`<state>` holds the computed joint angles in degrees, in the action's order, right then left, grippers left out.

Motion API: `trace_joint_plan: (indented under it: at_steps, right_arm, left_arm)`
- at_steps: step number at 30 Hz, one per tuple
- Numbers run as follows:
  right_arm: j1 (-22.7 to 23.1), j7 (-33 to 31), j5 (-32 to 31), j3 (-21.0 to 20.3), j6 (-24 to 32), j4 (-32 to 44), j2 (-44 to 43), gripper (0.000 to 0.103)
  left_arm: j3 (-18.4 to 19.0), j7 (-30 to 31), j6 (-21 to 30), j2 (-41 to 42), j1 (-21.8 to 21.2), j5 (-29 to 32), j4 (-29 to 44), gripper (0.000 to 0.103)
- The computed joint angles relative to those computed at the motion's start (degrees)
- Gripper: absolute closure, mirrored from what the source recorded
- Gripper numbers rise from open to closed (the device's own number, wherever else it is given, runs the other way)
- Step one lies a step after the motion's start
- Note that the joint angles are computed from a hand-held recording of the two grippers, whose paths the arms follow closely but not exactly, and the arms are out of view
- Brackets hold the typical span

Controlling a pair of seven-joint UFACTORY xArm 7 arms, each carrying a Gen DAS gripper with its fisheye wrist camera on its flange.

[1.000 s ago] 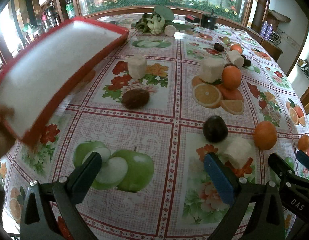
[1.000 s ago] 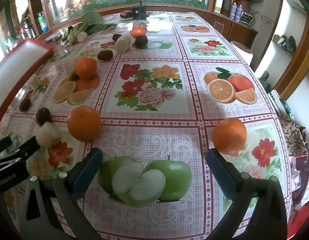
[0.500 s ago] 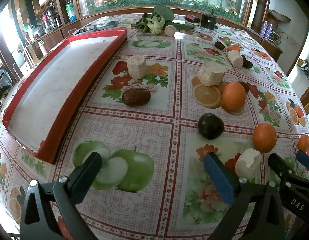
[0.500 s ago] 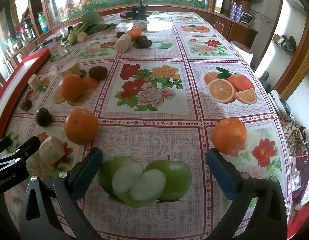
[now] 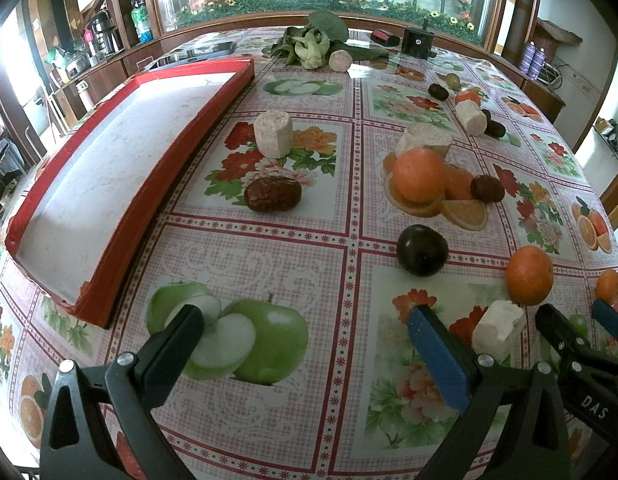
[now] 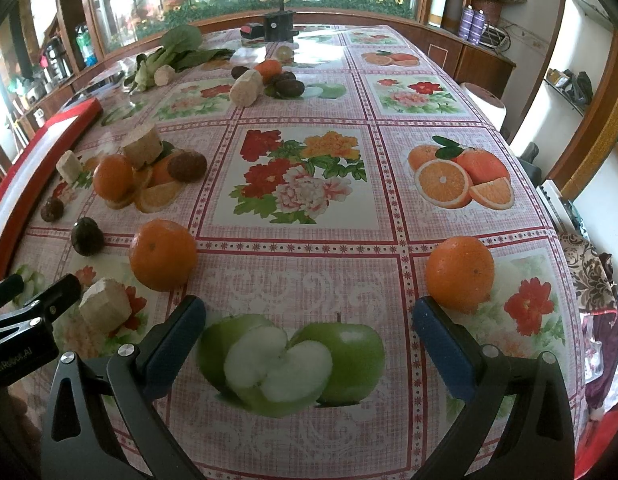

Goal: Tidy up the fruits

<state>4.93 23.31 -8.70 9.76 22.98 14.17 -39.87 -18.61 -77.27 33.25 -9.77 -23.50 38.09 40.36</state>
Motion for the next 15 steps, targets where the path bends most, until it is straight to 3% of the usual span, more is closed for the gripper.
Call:
trace_joint_plan:
  at_steps: [15]
  right_arm:
    - [-0.4, 0.5, -0.4, 0.3, -1.6, -0.3, 0.5, 0.0]
  left_arm:
    - [0.0, 0.1, 0.0, 0.0, 0.0, 0.0, 0.0, 0.0]
